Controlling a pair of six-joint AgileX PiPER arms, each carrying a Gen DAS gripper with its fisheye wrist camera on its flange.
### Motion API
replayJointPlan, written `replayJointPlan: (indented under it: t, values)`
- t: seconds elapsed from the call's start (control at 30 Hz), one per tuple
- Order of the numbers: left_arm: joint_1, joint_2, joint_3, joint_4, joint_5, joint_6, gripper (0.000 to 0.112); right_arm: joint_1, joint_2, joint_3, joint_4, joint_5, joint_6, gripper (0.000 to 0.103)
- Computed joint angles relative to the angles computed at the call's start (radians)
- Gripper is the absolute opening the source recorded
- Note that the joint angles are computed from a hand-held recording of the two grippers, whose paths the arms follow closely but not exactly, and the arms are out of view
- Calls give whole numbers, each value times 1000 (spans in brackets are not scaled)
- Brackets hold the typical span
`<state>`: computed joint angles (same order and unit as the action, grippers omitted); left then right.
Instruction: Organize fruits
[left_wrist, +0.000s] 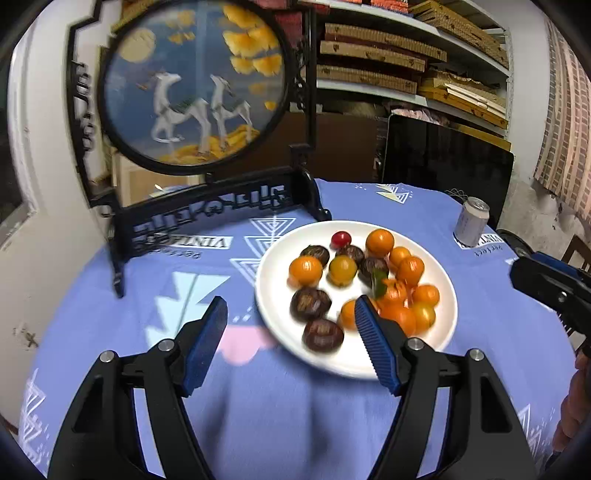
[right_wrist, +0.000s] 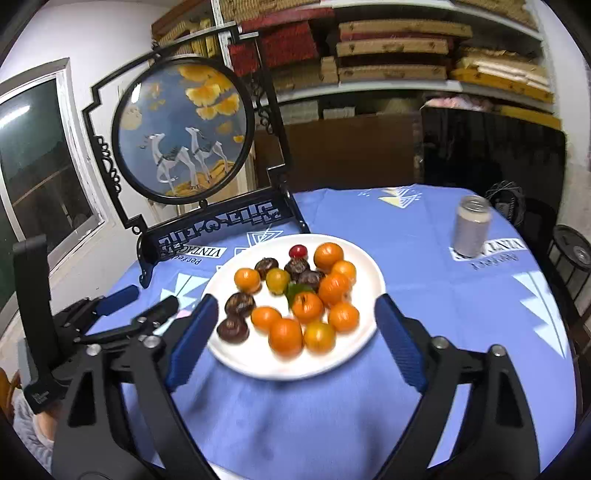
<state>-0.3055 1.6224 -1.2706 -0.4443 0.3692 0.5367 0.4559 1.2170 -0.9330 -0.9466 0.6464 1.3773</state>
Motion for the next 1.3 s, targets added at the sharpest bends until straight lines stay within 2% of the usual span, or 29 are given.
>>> replayJointPlan:
  t: [0.07,0.1,0.17,0.23,0.3,0.33,0.4,0.47,0.53,0.67,0.8,1.03,1.3]
  values:
    - [0,-73,105,18,-55,-11,81,107,-40,70,-125,87,167,97]
    - [1,-98,142,1,-71,6,102,179,-58,115,-193,150,267,98]
    - [0,-167,254,-144,-148,154,102,278,-62,180,-279,247,404,100]
    - [0,-204,313,-305,-177,334,102,349,-40,219,-316,329,480,100]
    - [-4,-233,361,-446,-195,493,102,382,-19,245,-316,370,509,100]
    - [-16,-241,381,-463,-217,517,102,391,-10,258,-310,376,516,100]
    - [-26,-245,400,-506,-235,571,102,392,-2,270,-303,373,523,100]
    - [-14,-235,400,-611,-203,690,102,376,2,275,-299,353,523,101]
    - [7,-221,388,-590,-146,669,102,355,5,277,-291,331,514,101]
    - [5,-211,387,-516,-156,589,102,308,8,281,-259,264,488,101]
    - [28,-212,379,-543,-110,607,102,283,18,277,-218,199,450,101]
    - [13,-202,374,-422,-104,492,102,323,43,260,-209,217,428,101]
    - [21,-205,376,-449,-89,516,102,334,41,262,-215,222,434,101]
